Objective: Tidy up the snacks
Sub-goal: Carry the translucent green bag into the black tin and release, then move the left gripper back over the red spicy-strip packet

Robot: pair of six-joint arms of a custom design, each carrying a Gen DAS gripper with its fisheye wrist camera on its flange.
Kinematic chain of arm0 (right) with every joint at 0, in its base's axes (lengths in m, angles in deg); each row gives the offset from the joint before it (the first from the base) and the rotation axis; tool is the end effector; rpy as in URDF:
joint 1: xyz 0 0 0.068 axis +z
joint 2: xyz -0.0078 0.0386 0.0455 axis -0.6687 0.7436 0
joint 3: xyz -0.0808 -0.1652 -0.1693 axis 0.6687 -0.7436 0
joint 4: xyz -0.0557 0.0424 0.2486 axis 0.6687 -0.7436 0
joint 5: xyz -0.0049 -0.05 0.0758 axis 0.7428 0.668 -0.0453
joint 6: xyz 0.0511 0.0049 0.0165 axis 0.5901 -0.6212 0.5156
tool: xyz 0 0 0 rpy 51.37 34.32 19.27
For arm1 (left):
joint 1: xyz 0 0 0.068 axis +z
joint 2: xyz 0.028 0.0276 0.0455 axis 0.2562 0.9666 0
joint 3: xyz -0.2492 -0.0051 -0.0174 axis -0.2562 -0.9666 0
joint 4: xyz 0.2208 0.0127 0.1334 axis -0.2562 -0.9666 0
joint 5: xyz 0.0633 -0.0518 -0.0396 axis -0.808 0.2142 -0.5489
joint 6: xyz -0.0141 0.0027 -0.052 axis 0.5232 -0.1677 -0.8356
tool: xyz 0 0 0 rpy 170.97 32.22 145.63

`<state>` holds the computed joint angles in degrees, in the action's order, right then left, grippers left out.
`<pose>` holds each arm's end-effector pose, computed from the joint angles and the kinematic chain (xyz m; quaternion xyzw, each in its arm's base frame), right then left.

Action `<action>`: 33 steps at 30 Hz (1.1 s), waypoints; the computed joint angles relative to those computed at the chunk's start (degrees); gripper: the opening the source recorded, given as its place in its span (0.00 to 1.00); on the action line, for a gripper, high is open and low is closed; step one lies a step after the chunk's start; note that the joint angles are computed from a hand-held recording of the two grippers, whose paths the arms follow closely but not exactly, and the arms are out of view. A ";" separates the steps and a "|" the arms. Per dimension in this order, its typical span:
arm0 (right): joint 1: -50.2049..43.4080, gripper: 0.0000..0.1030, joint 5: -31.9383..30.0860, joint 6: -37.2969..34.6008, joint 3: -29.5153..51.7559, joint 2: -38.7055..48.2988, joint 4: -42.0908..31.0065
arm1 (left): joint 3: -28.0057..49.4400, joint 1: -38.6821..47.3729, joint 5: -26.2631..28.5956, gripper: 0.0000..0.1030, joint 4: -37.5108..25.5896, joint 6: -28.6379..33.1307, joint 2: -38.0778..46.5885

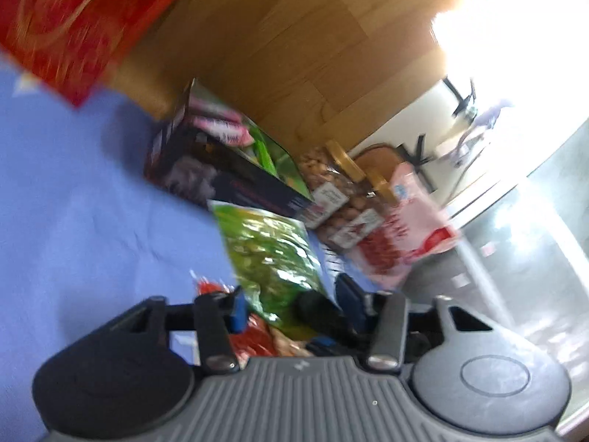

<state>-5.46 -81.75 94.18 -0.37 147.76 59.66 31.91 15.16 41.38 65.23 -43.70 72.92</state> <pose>0.2516 0.2033 0.1415 -0.0178 0.7129 0.5938 0.3725 0.2636 -0.0228 0.2464 -0.0233 0.8342 -0.4167 0.3605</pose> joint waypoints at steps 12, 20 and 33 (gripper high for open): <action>-4.82 0.21 8.37 -19.74 28.51 1.36 -38.58 | 33.77 -6.26 -14.02 0.46 -6.99 11.10 27.56; -5.03 0.28 14.70 -31.06 51.23 15.69 -55.16 | 48.58 -5.45 -18.61 0.53 -8.45 8.24 43.57; -2.50 0.54 28.26 -32.47 25.17 -0.71 -40.50 | 31.37 -5.67 -23.28 0.56 -1.32 9.30 28.49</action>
<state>-7.96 -53.49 61.71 24.81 147.05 19.16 63.29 9.50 18.11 63.91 -34.40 101.41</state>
